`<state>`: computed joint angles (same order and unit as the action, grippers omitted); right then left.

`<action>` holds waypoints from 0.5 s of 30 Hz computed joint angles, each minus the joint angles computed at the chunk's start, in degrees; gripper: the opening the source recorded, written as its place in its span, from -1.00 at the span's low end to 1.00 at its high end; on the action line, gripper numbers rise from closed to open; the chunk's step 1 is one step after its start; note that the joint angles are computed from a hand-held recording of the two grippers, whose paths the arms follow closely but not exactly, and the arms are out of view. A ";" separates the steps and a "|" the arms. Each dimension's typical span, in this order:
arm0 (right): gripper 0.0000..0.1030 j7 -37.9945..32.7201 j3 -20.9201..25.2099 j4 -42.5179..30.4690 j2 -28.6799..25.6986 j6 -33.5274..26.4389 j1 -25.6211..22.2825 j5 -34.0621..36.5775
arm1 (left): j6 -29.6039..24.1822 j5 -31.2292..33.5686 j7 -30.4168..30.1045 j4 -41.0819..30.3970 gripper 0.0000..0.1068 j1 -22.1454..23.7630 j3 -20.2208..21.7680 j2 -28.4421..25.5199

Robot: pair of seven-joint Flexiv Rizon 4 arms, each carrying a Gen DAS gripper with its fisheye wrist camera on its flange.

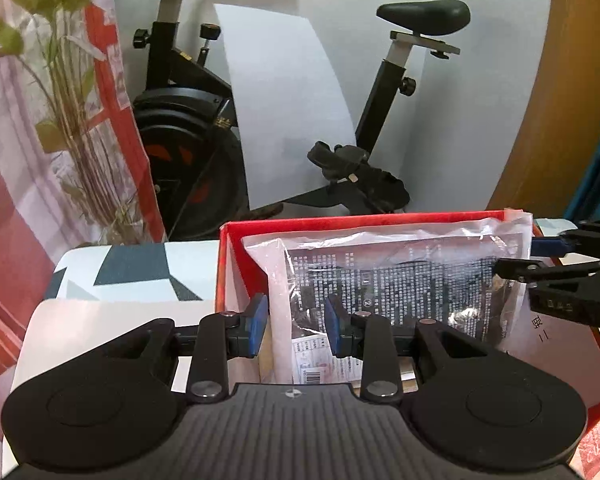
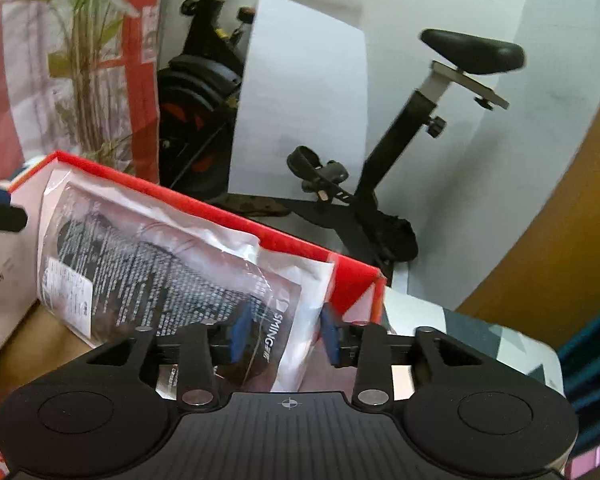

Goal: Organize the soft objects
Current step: 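Lower the bag into the red box and open the left gripper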

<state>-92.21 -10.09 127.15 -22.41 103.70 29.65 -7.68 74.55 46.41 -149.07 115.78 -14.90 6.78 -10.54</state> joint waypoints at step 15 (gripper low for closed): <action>0.95 12.31 30.69 7.55 5.13 7.86 -35.80 -14.03 | -8.90 14.61 -17.19 3.77 0.87 -1.35 -6.40 9.83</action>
<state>-79.90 20.59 134.70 -17.28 111.56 -6.15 -21.71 65.66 61.02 -166.26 119.55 -16.24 0.38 -0.70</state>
